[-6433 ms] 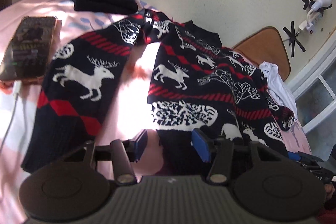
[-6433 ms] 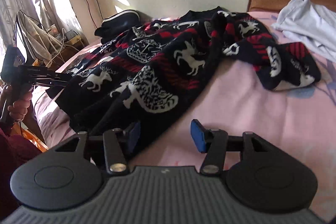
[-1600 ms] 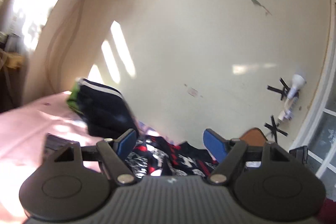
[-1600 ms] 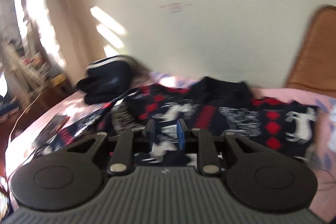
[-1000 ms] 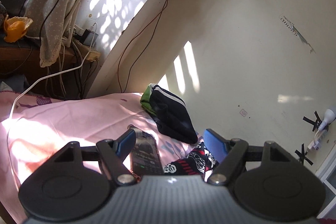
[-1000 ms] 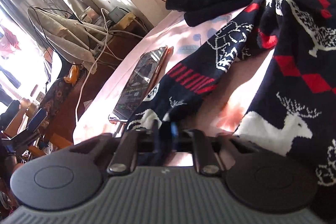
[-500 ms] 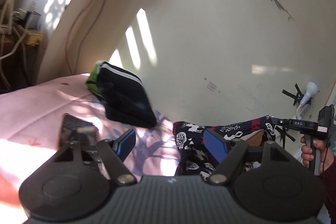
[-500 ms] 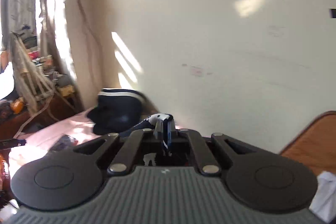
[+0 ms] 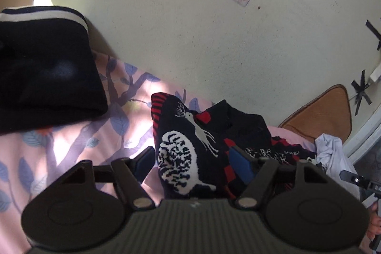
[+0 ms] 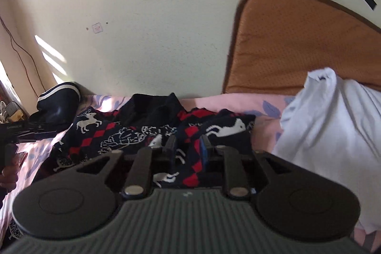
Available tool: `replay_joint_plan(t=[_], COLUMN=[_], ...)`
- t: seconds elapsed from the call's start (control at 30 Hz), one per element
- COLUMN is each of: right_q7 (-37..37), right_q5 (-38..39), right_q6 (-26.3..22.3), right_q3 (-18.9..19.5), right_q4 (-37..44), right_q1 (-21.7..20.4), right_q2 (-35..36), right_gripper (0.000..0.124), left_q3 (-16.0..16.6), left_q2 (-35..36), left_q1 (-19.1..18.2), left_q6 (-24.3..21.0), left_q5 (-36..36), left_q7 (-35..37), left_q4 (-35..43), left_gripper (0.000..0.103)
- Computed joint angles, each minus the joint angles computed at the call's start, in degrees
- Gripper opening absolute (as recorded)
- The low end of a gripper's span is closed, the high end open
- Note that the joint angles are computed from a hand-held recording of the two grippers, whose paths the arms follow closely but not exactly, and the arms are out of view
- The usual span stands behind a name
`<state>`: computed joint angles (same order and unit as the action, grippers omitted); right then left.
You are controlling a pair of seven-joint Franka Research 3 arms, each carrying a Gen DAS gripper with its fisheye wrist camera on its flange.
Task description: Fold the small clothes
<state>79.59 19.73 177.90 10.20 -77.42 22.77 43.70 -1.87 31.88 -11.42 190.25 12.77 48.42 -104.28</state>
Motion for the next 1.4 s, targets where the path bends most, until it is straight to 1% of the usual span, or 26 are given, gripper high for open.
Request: replay_joint_plan(t=[0.03, 0.07, 0.1, 0.13, 0.17, 0.23, 0.3, 0.43, 0.5, 0.53, 0.57, 0.6, 0.63, 0.7, 0.8, 0.83, 0.87, 0.93, 1.0, 1.07, 1.1, 1.17, 1.23, 1.27, 1.33, 1.4], right_q7=[0.5, 1.6, 2.7, 3.3, 3.4, 4.1, 6.1, 12.3, 14.1, 14.1, 12.8, 15.6, 18.5, 18.6, 18.8, 21.3, 22.1, 15.4, 18.3, 21.0, 20.7, 20.8, 19.0, 17.7, 15.5, 14.4], right_q5=[-0.1, -0.3, -0.2, 0.2, 0.7, 1.6, 2.6, 6.9, 8.4, 8.9, 10.7, 8.4, 6.9, 5.9, 4.2, 0.8, 1.4, 13.2, 15.4, 16.0, 16.3, 15.4, 11.8, 9.1, 5.0, 2.5], right_q6=[0.2, 1.3, 2.9, 4.7, 6.4, 8.3, 7.4, 3.8, 2.4, 2.3, 1.3, 0.4, 1.1, 5.6, 15.3, 18.9, 19.8, 13.7, 6.7, 4.5, 6.2, 8.8, 13.8, 17.1, 22.8, 25.7], right_q3=[-1.2, -3.1, -4.5, -4.5, -2.7, -0.1, 0.4, 3.7, 5.9, 7.5, 7.3, 5.0, 1.0, -2.1, -12.3, -15.3, -19.8, -29.8, -35.1, -32.4, -28.8, -25.6, -20.1, -15.8, -10.4, -7.2], right_q4=[-1.0, -2.0, -3.5, -4.9, -6.1, -6.7, -5.1, -1.3, 0.8, 1.7, 2.9, 3.5, 3.4, 2.4, 0.3, -1.3, -1.6, 0.4, 1.9, 1.6, 0.5, -0.7, -0.9, -0.7, 0.5, 3.1], right_q1=[0.5, 1.6, 2.3, 2.0, 0.6, -1.7, -2.1, -4.3, -5.6, -6.4, -5.8, -4.2, -1.3, 1.7, 10.1, 12.2, 15.5, 23.3, 25.8, 23.4, 21.1, 19.3, 15.8, 12.8, 9.1, 6.9], right_q2=[-0.7, -1.1, -1.7, -2.3, -2.5, -2.2, -0.8, 2.2, 3.9, 4.8, 5.4, 5.3, 4.9, 4.2, 3.4, 3.0, 3.3, 5.3, 7.3, 7.1, 6.1, 5.0, 4.0, 3.8, 4.0, 5.4], right_gripper=[0.029, 0.032, 0.033, 0.035, 0.035, 0.036, 0.038, 0.054, 0.055, 0.053, 0.035, 0.020, 0.015, 0.015, 0.008, 0.008, 0.008, 0.008, 0.008, 0.008, 0.008, 0.008, 0.008, 0.007, 0.007, 0.007], left_q3=[1.3, 4.7, 9.1, 11.6, 13.5, 18.2, 17.2, 23.9, 24.0, 22.8, 21.1, 19.2, 17.6, 16.0, 17.8, 18.3, 19.1, 19.3, 18.6, 18.4, 18.8, 19.4, 19.0, 20.5, 25.0, 29.5], left_q2=[1.5, 2.3, 2.8, 3.0, 3.1, 3.1, 3.1, 4.2, 4.2, 4.1, 3.9, 3.7, 3.5, 3.4, 3.6, 3.7, 3.8, 3.9, 3.8, 3.8, 3.9, 4.0, 3.9, 4.0, 5.0, 6.5], left_q1=[-1.5, -4.5, -8.3, -10.1, -11.9, -16.2, -15.2, -22.2, -22.5, -21.4, -19.8, -18.0, -16.5, -15.1, -17.2, -17.8, -18.6, -18.8, -18.2, -18.0, -18.4, -18.9, -18.8, -20.6, -25.7, -30.4], left_q6=[-1.6, -2.5, -1.4, 1.3, 3.5, 3.0, 4.0, 3.5, 3.4, 3.8, 4.3, 4.8, 5.3, 5.8, 5.4, 5.2, 4.9, 4.7, 4.8, 4.8, 4.5, 4.9, 9.3, 11.9, 14.8, 12.0], left_q5=[-0.3, -1.4, -2.3, -2.3, -5.7, -10.8, -10.8, -14.5, -15.3, -15.3, -15.1, -14.9, -14.8, -15.1, -16.9, -17.3, -17.9, -18.4, -18.4, -18.5, -18.7, -19.1, -19.6, -21.3, -26.6, -32.0], left_q7=[0.0, -0.4, -2.4, -5.3, -5.1, -4.1, -4.4, -0.6, 0.4, 0.7, 0.9, 1.0, 1.2, 1.8, 3.5, 4.0, 4.4, 4.8, 4.9, 5.1, 5.1, 5.1, 5.7, 7.1, 11.1, 15.6], left_q4=[2.2, 3.1, 2.9, 1.8, 0.5, -0.5, -1.0, -0.9, -0.9, -0.9, -1.0, -1.1, -1.3, -1.4, -1.2, -1.1, -1.0, -1.0, -0.9, -0.9, -0.9, -1.1, -2.3, -2.9, -3.4, -2.2], left_gripper=[0.034, 0.016, 0.014, 0.012, 0.012, 0.012, 0.012, 0.014, 0.016, 0.016, 0.017, 0.017, 0.017, 0.016, 0.015, 0.015, 0.015, 0.015, 0.017, 0.019, 0.022, 0.022, 0.016, 0.015, 0.011, 0.006])
